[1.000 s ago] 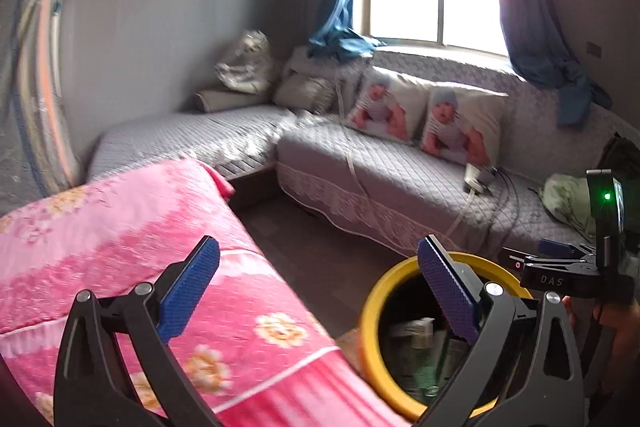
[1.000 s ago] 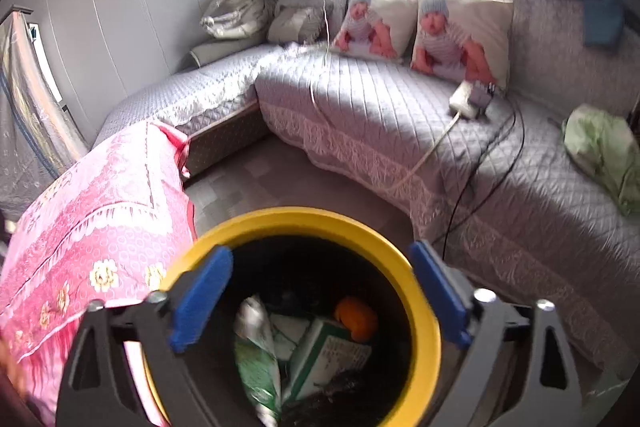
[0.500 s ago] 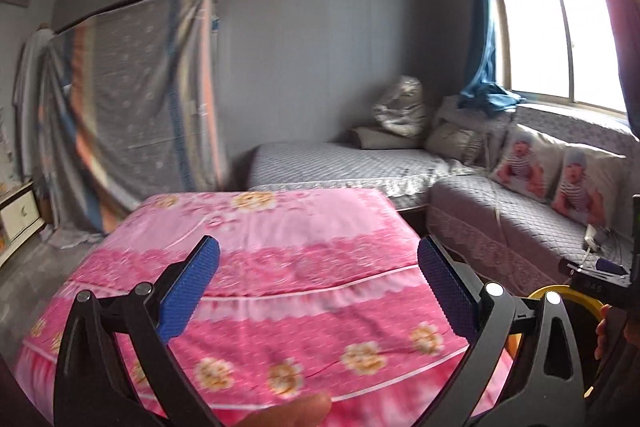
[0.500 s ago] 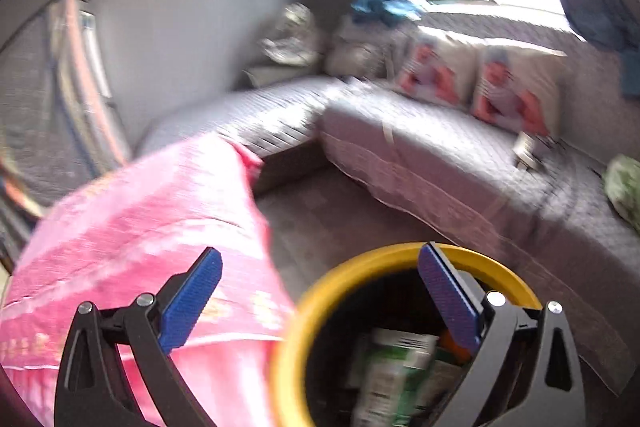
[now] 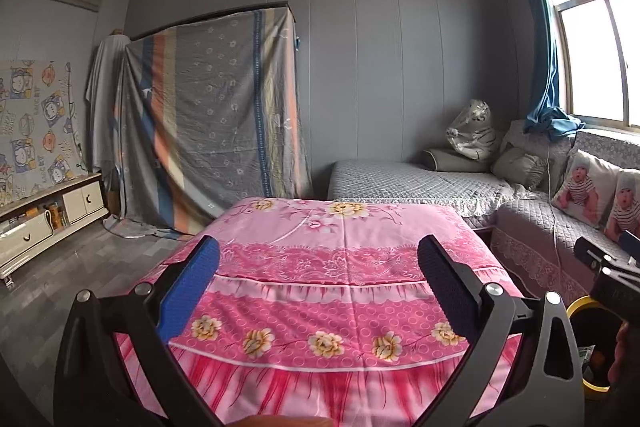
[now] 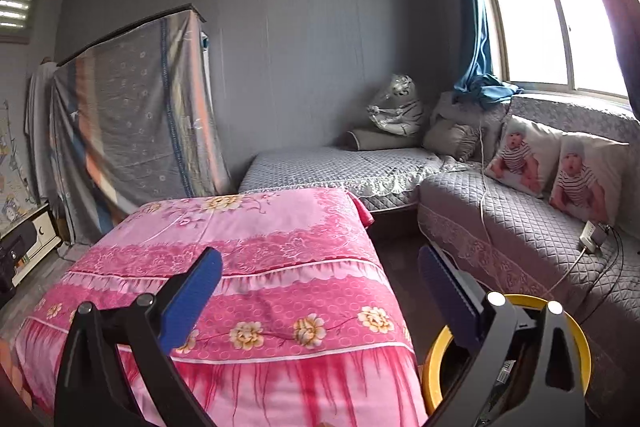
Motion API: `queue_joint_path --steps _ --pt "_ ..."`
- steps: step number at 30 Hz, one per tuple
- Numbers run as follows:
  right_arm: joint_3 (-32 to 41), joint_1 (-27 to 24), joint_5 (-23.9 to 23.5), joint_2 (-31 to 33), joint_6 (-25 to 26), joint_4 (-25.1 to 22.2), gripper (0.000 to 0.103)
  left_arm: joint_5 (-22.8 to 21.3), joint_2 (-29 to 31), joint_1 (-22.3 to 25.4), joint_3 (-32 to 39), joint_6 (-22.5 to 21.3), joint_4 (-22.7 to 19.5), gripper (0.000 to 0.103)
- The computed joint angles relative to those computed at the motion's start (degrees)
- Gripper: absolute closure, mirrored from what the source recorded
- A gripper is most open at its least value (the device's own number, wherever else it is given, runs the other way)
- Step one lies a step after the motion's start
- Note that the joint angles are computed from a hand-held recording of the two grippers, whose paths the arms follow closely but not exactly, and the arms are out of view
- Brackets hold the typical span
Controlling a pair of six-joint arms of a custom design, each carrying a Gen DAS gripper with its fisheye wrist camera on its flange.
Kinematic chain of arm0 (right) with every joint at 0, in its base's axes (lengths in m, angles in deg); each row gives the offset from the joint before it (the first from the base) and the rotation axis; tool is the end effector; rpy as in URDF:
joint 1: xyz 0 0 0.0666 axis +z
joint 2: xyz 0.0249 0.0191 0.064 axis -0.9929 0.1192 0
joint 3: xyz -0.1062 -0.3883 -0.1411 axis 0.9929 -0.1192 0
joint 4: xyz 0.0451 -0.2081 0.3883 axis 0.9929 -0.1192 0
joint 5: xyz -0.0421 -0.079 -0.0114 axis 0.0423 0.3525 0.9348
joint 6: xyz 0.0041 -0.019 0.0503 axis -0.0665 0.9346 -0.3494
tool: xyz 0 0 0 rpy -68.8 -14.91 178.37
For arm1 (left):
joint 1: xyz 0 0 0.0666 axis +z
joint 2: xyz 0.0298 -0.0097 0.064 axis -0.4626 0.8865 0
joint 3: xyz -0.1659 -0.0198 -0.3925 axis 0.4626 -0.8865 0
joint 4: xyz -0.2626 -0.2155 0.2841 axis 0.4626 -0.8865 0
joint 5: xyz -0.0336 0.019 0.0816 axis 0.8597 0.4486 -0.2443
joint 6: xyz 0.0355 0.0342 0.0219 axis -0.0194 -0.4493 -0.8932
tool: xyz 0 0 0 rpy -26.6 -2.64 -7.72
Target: Collect trash
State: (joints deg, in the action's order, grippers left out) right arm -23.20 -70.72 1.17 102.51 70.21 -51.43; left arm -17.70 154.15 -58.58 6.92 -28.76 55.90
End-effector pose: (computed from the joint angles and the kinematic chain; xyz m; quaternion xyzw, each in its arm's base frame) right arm 0.4964 0.1017 0.4529 0.0251 0.8064 0.0233 0.5903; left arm 0.4592 -0.2495 0.4659 -0.0706 0.7722 0.0596 0.6287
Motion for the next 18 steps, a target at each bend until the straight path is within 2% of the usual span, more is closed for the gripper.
queue_joint_path --steps 3,7,13,18 --pt "-1.4 1.2 -1.6 -1.2 0.3 -0.7 0.008 -0.6 -1.2 -0.4 -1.7 0.9 0.6 0.008" --pt "-3.9 2.4 -1.1 -2.7 1.1 0.9 0.008 -0.8 -2.8 -0.5 -3.7 3.5 0.0 0.008" --pt "-7.0 4.0 2.6 -4.7 2.2 5.5 0.008 -2.8 -4.3 -1.0 -5.8 4.5 0.9 0.008" --pt "-7.5 4.4 3.3 -5.0 3.0 6.6 0.008 -3.4 -4.8 -1.2 -6.4 4.0 1.9 0.008"
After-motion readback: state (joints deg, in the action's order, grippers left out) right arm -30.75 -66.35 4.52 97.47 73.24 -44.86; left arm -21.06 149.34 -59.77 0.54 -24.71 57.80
